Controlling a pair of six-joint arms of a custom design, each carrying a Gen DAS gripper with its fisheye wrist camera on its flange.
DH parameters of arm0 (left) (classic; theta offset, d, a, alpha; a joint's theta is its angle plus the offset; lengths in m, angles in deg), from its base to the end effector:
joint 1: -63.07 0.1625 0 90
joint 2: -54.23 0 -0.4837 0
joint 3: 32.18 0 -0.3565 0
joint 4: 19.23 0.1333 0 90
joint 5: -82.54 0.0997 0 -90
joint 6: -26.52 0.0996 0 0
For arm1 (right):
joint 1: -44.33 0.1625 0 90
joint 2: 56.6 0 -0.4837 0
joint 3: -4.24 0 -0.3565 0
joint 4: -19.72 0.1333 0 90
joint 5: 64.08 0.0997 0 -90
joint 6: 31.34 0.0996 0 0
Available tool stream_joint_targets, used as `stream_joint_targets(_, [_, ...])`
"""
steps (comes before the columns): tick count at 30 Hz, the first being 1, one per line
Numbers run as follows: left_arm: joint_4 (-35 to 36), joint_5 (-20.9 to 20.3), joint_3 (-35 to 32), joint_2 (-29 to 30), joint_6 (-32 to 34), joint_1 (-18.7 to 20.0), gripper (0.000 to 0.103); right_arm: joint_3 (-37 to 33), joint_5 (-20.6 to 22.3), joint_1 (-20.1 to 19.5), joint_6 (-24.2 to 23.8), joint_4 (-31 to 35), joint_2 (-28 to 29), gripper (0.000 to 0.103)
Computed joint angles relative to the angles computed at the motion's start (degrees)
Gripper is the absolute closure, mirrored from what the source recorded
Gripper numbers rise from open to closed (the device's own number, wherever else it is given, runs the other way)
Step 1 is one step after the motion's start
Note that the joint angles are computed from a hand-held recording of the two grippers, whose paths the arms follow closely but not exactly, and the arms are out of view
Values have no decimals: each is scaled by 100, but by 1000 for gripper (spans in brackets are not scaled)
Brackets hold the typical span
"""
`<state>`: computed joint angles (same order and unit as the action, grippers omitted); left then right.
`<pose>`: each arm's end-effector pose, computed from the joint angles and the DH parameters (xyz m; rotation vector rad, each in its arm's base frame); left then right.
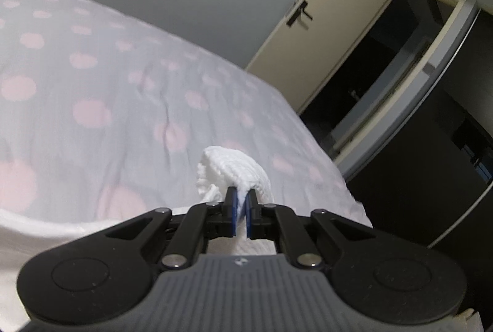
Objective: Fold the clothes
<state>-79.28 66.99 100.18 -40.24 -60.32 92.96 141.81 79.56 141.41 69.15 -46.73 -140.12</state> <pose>-0.1082 -0.3266 0.3234 0.4126 1.6930 -0.8334 0.0950 -0.3338 0.2698 0.2910 -1.4789 0.8993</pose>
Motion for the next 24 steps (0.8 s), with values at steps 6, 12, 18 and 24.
stream_joint_targets(6, [2010,365,-725,758,-1990,588,95,-603,-194,174,39,198,664,97])
stream_joint_targets(12, [720,322,-590,771,-795,958,83,-1408,95,188,790,1652,1192,91])
stream_joint_targets(18, [151,-38,-162,249,-379,540,80,-1631,70,193,2300,3227,853,71])
stream_joint_targets(24, [-15,-1226,346,-738,115,-844,78,-1380,147,109,3513,4453,24,70])
